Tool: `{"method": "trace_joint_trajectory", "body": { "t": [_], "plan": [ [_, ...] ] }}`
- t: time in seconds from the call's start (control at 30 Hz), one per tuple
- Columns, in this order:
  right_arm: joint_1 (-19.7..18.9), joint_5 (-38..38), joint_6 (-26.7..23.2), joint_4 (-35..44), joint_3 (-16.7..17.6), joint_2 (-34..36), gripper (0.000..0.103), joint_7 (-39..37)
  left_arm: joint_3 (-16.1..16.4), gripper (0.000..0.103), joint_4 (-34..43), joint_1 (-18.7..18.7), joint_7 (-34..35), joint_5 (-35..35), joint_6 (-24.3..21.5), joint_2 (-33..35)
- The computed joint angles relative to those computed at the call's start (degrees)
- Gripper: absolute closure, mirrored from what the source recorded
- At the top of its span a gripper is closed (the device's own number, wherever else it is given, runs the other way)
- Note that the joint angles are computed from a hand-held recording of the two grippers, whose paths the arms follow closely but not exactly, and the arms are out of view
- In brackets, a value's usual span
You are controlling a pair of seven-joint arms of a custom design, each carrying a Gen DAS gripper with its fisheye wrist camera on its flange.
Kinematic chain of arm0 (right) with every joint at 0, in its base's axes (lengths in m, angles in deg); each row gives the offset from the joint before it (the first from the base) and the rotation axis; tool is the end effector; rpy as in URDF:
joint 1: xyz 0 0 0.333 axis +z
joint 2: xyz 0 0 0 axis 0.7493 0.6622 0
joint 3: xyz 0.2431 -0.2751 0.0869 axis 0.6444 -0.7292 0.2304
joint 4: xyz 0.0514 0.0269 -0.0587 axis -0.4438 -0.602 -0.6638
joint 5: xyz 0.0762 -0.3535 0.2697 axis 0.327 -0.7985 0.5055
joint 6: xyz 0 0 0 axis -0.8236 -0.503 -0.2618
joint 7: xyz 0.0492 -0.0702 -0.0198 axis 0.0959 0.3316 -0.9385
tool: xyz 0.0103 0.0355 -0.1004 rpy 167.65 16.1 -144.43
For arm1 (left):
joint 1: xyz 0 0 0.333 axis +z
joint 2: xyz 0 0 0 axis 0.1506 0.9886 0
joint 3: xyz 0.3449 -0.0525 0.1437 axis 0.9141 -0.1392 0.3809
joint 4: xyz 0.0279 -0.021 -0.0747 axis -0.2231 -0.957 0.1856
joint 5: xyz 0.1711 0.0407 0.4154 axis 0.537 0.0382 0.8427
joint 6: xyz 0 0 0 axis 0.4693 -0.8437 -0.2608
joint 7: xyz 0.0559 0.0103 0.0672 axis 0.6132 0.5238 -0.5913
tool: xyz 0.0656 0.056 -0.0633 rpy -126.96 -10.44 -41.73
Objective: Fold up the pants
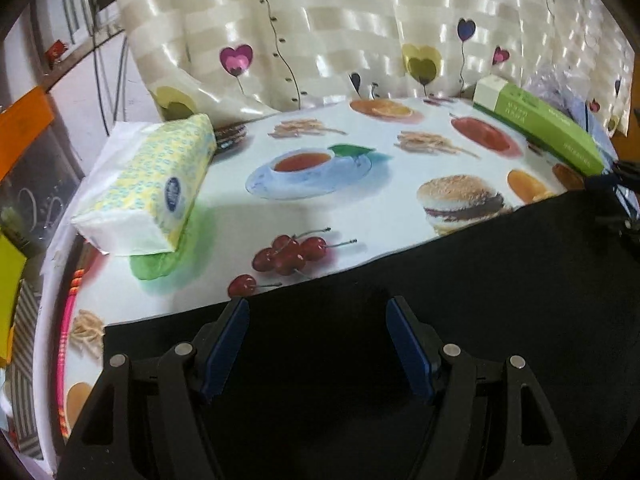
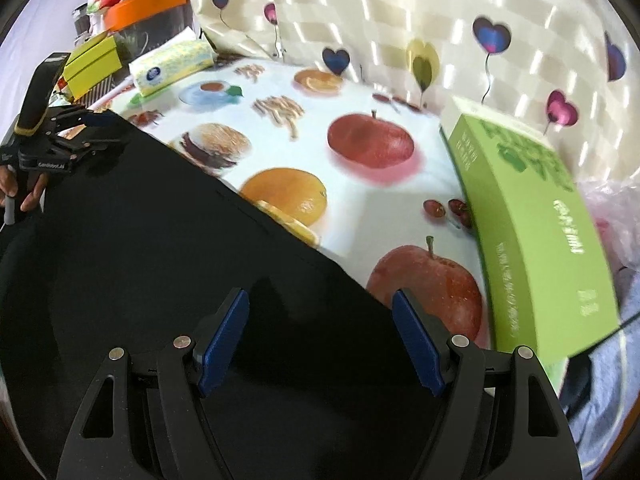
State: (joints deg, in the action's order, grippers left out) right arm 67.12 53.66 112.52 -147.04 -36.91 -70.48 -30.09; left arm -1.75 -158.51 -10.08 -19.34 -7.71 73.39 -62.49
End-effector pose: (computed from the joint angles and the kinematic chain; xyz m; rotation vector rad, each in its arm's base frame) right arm 0.5950 0.2561 0.4332 -2.3937 1.0842 -0.3053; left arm 0.5319 -0.3567 0.4384 -1.6105 2.0677 -0.5864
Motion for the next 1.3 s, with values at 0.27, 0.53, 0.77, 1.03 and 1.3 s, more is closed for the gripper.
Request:
{"method": "trace_joint_trajectory", "body": {
  "t": [0.27,0.53,0.77,1.03,1.3],
  "plan": [
    [-2.4,13.2,-5.0,1.9,1.7,0.6,0.091,-12.7,0.7,0.017,-1.2,0.9,-0.7,0.7,4.2,0.3],
    [1.2,4.1,4.2,-3.7,0.8,-3.2,0.095,-7.4,-0.1,0.099,1.5,-2.8,-0.1,8.7,-1.2,1.2],
    [3.6,10.1,8.9,-10.7,0.6,-12.9,0.095,-13.1,-0.7,0.100,-0.7,-3.5,-9.3,15.3,-3.1,-2.6],
    [11.6,14.5,12.5,-24.3,-1.2,-31.1,0.095,-14.9,-5.8,0.100,-11.8,-1.3,-24.6,22.7,-0.5,-18.7],
    [11.8,8.9,7.5,-37.8,4.8,-43.8,0.094,-0.4,-11.1,0.100,-25.7,-2.9,-29.2,12.0,4.3,-31.7]
  ]
}}
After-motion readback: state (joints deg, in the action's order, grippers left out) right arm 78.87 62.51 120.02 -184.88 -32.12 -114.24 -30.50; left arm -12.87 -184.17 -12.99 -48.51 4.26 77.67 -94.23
